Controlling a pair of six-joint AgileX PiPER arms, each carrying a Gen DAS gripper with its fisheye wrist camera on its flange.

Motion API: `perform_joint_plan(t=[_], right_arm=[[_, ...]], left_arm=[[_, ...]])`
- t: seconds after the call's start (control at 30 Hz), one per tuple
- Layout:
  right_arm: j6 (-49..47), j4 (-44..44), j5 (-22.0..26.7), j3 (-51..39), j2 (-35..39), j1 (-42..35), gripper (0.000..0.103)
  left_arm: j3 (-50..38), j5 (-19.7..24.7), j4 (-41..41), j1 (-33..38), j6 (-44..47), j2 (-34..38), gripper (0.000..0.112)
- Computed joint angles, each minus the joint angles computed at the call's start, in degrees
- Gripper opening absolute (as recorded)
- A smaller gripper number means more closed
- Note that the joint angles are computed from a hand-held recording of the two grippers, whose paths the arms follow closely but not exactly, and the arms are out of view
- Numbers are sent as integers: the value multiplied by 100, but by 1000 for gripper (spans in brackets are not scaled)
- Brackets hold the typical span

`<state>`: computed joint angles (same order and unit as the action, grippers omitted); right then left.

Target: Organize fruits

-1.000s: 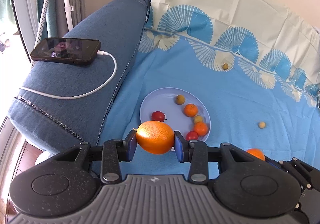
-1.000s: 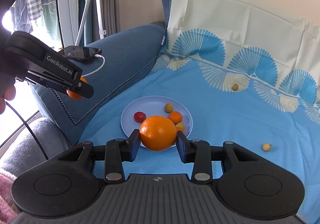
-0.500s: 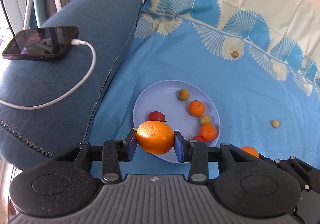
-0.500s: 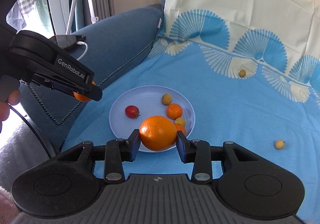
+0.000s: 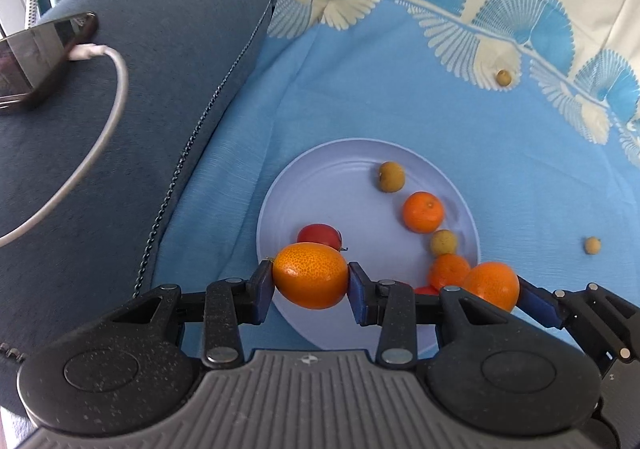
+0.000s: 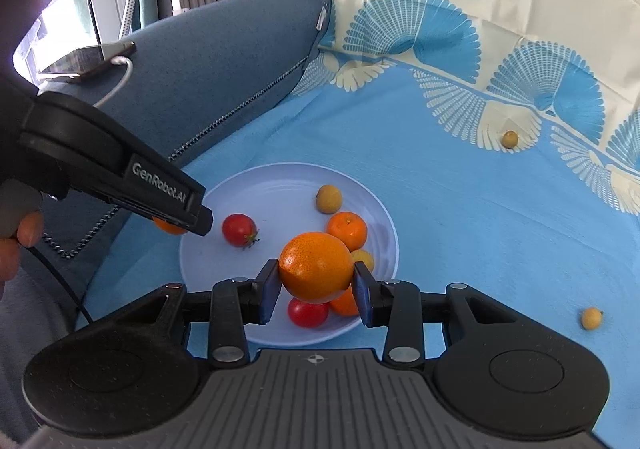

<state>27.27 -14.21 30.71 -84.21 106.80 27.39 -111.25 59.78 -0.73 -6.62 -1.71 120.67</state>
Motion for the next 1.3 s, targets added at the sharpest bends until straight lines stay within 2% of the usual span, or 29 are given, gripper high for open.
perform_joint_plan(t=[0.3, 0.33, 0.37, 0.43, 0.47, 0.5, 0.67, 0.77, 0.9, 1.07, 1.3], right_arm=[[-865, 690, 58, -406, 513, -212, 40], [-1022, 822, 57, -459, 560, -243, 40], [-1210, 991, 64, -522, 603, -275, 41], [-1364, 1083, -15, -576, 611, -300, 52], [-1276, 934, -88, -579, 588, -283, 65], [-1095, 683, -155, -570, 552, -247, 74], [-481, 35, -3, -275, 60, -94, 87], [-256, 106, 214, 94, -414, 20, 91], [525, -264, 589, 573, -1060, 366, 96], [1872, -1249, 954, 1040, -1741, 986, 100], [3173, -2612, 1394, 1525, -2437, 1814, 102]], left_arm=[[-595, 124, 194, -22, -109, 544, 45], [-563, 31, 142, -1, -54, 508, 59], [-470, -127, 78, 24, 23, 422, 81], [-72, -637, 81, 34, 5, 103, 103], [141, -883, 92, 37, 0, -64, 103], [206, -950, 81, 38, 57, -160, 103], [611, -826, 31, 87, 177, -643, 103], [1236, -884, 87, 146, 140, -1172, 103], [1977, -887, 54, 275, 68, -1862, 103], [2766, -936, -127, 432, 195, -2690, 103], [3560, -1198, -253, 390, 405, -3749, 103]])
